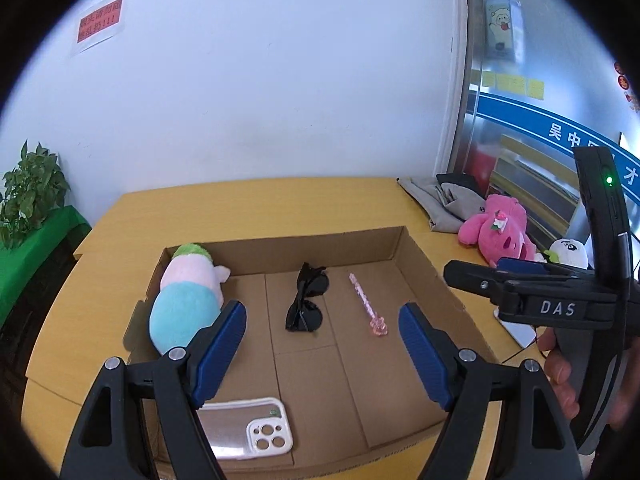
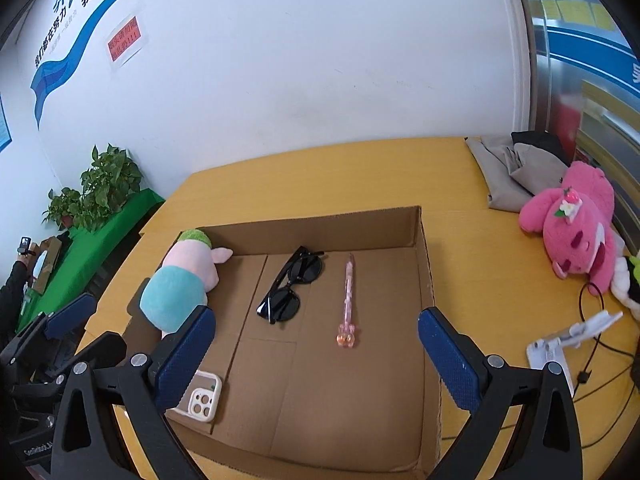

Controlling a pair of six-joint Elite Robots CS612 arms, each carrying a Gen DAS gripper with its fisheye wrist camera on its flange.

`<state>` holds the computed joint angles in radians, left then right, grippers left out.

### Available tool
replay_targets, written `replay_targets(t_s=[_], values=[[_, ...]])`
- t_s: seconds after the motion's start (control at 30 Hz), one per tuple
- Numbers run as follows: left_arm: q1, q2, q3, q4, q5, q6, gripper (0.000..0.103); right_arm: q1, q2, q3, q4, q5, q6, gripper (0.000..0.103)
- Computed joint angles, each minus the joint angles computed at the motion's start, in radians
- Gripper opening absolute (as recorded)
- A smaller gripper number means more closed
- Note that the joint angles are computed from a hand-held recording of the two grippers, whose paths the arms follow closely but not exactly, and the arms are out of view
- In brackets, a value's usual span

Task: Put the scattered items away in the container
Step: 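Withdraw the open left gripper up from the box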

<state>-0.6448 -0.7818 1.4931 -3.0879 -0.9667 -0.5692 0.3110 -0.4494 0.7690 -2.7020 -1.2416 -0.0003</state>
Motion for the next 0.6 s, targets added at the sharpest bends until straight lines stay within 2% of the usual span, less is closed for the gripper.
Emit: replay_targets(t_s=[0.27, 0.47, 0.6], values=[[-0.012, -0.02, 0.074, 0.004, 0.039, -0.077, 0.079, 0.012, -0.057, 0.142, -0.076, -0.059, -0.014, 0.103], [-0.017, -0.021, 0.113, 0.02, 0.049, -0.07, 0.079, 0.022, -0.071, 0.208, -0.104, -0.132, -0.024, 0.103], [-0.009, -0.016, 0.119, 0.042, 0.034, -0.083, 0.079, 0.025, -0.079, 0.242, -0.134, -0.186, -0.006, 0.103]])
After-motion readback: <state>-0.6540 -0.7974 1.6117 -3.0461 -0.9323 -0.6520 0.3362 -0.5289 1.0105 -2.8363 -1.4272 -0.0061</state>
